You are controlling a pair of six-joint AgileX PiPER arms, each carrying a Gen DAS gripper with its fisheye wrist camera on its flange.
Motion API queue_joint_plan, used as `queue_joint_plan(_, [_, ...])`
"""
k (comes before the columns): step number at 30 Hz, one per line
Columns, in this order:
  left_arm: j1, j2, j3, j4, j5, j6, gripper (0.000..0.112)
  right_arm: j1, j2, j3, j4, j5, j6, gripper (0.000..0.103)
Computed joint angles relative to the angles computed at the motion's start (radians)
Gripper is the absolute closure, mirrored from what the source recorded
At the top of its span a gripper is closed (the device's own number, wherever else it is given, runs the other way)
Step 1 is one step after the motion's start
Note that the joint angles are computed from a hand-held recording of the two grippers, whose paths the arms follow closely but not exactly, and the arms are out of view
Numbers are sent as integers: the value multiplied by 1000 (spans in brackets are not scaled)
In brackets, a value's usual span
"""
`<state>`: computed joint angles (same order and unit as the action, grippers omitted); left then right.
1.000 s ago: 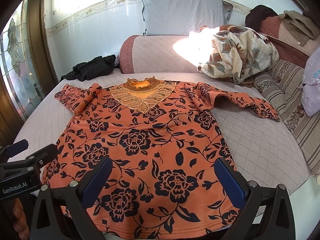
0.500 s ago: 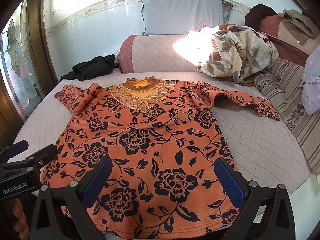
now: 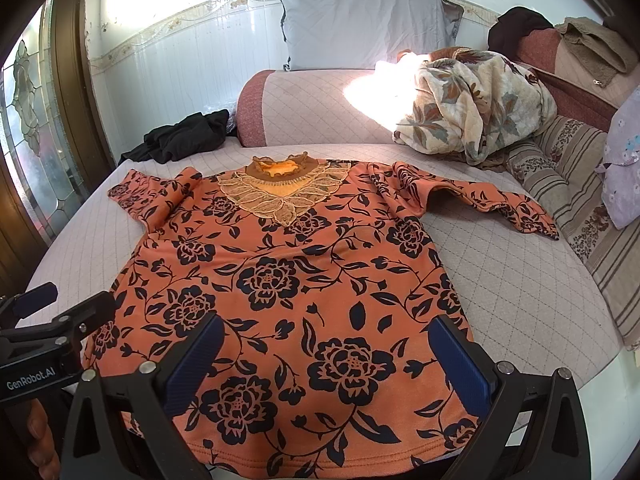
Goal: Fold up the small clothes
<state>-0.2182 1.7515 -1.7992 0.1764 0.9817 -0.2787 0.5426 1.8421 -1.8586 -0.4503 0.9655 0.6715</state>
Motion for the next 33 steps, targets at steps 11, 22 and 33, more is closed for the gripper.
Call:
queue_joint_plan(11, [-1, 10, -10, -5, 7, 1, 9, -4, 2, -3, 5, -4, -1, 0])
queue_joint_plan(22, [173, 104, -83, -140, 11, 108, 9, -314, -58, 38, 455, -164, -208, 0])
queue_joint_plan(33, [418, 521, -614, -145, 215, 2, 9, -928, 438, -371, 1189, -85, -216, 11])
